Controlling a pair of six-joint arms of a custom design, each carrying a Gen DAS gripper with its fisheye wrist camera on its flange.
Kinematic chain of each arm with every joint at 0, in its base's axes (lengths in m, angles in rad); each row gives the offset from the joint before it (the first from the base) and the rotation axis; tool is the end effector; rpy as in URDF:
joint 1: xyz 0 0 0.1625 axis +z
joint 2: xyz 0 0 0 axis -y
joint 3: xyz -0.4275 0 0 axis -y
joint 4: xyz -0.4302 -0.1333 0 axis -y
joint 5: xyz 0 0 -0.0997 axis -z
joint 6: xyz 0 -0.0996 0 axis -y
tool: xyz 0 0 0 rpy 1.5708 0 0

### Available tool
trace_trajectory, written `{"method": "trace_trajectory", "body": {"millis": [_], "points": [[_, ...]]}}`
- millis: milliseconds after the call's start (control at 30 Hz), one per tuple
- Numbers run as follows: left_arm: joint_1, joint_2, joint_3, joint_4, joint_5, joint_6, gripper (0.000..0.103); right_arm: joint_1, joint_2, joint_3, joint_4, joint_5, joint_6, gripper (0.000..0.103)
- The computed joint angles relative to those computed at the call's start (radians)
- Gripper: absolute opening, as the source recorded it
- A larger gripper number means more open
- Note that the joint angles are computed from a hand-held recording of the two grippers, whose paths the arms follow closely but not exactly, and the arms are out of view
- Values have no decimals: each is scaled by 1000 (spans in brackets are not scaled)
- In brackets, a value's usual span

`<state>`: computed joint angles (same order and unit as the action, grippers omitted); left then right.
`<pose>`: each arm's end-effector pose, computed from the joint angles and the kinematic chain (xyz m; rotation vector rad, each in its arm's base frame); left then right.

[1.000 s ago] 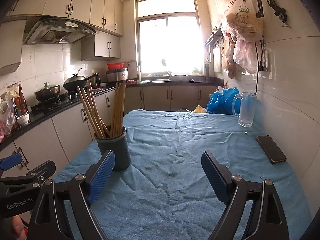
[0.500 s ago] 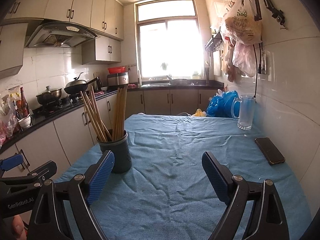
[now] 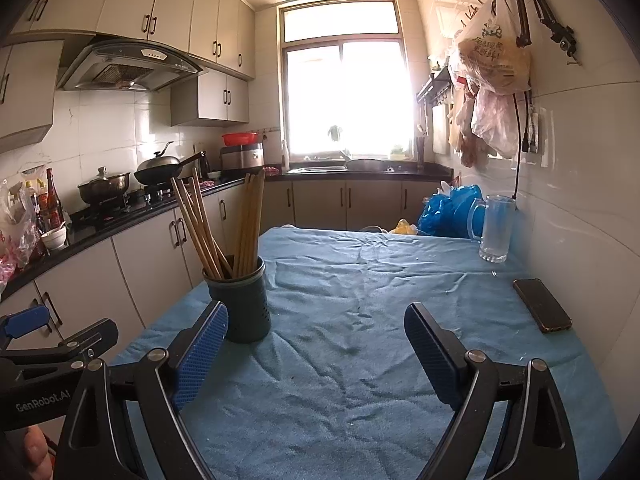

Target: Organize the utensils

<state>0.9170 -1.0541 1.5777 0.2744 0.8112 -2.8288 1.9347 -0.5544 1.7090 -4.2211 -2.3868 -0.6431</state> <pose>-0.1820 -0.5695 0.1978 0.7405 2.2176 -1.0816 0.2749 -0.5512 0.0884 0.2262 -1.8421 1.4787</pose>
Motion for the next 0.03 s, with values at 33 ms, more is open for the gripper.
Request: {"method": "trace_trajectory", "body": {"millis": [33], "points": [[1, 1, -2, 5, 3, -4, 103, 0, 1, -2, 2, -2, 1, 93]]}}
